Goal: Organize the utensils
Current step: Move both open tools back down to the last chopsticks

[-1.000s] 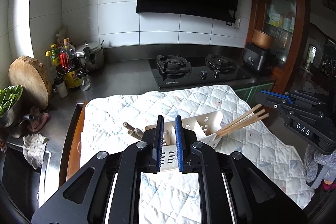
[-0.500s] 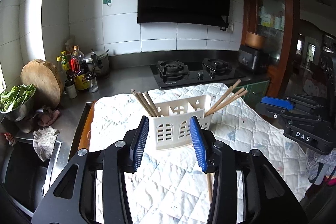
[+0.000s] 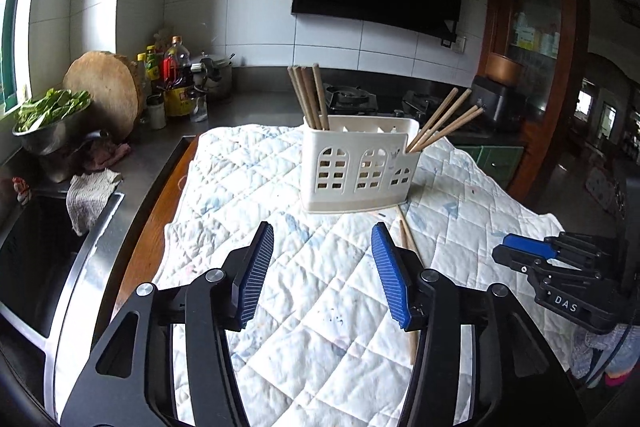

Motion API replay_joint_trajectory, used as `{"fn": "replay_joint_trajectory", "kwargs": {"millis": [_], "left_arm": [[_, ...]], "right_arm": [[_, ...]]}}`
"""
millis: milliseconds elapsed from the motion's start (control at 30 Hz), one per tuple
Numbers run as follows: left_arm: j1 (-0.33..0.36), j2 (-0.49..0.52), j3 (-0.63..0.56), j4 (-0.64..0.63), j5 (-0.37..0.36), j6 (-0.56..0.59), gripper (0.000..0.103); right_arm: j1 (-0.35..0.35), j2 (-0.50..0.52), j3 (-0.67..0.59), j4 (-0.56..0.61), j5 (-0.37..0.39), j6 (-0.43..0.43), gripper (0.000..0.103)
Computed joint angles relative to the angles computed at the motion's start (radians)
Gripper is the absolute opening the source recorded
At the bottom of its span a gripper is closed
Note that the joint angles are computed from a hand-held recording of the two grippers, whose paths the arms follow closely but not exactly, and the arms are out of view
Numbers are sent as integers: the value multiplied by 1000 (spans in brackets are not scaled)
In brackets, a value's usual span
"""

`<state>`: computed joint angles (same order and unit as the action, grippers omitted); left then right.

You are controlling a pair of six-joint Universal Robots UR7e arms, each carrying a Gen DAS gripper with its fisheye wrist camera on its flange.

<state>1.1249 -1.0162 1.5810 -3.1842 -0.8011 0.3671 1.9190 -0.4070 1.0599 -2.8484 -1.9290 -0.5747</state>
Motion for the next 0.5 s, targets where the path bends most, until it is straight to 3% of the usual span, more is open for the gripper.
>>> {"fn": "replay_joint_trajectory", "kwargs": {"millis": [500], "left_arm": [[52, -21, 83, -9, 0, -96, 52]], "right_arm": [[-29, 96, -46, 88, -51, 122, 23]]}}
